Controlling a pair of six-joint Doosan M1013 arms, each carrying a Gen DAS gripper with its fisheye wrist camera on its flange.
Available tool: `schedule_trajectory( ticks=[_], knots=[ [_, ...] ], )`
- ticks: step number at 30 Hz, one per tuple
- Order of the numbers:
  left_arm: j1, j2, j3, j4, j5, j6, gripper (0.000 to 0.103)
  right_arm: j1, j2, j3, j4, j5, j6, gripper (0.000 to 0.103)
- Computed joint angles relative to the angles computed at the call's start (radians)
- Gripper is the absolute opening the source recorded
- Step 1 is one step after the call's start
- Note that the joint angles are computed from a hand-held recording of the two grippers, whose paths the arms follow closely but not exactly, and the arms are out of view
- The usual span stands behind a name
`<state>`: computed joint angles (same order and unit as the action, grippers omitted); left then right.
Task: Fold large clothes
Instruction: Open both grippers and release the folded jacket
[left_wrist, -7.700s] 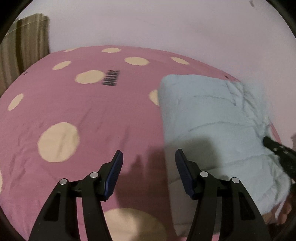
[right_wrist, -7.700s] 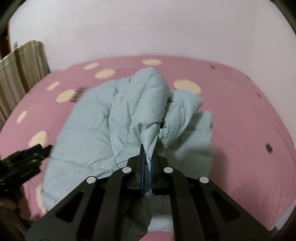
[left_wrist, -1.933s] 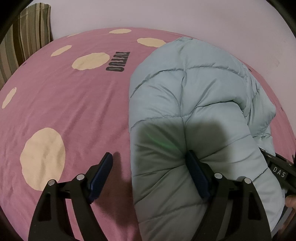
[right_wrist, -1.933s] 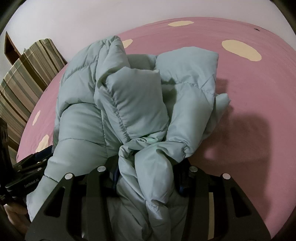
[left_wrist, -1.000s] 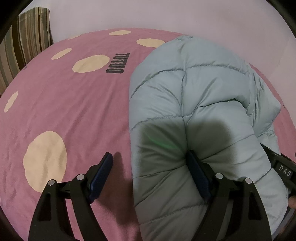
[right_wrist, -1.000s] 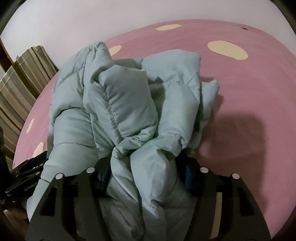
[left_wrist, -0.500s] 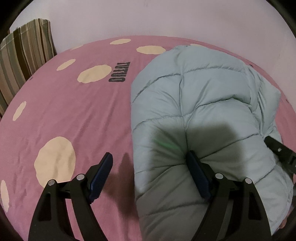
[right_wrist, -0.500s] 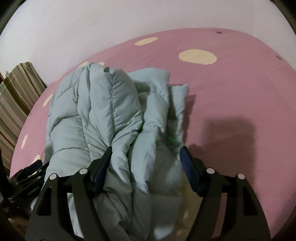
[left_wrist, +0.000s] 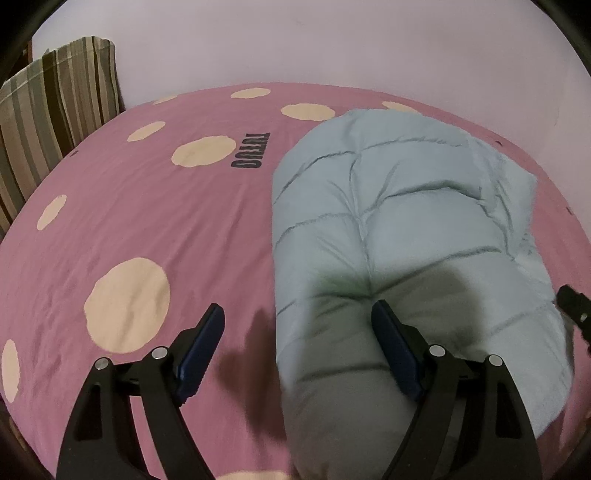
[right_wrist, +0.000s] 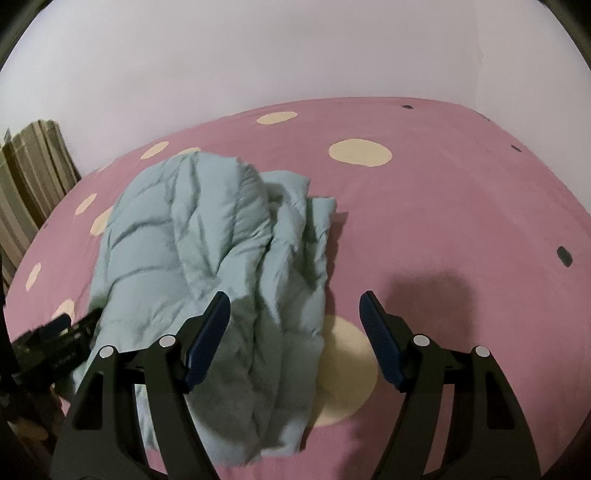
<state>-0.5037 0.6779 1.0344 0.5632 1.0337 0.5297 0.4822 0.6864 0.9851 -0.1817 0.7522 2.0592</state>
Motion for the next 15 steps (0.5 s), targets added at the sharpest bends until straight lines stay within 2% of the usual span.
schedule_trajectory(
  ticks=[5,8,15],
  knots=[
    [-0.021,-0.035,0.039,0.057,-0.004,-0.032,0.081,0.019,-0.025,0.032,-0.048,-0.019,0.011,0.073],
    [-0.037,-0.056,0.06,0.099,0.006,-0.053,0.081,0.03,-0.046,0.051,-0.083,-0.039,0.03,0.079],
    [-0.061,-0.097,0.096,0.173,0.009,-0.132,0.081,0.051,-0.096,0.101,-0.137,-0.09,0.045,0.082]
  ],
)
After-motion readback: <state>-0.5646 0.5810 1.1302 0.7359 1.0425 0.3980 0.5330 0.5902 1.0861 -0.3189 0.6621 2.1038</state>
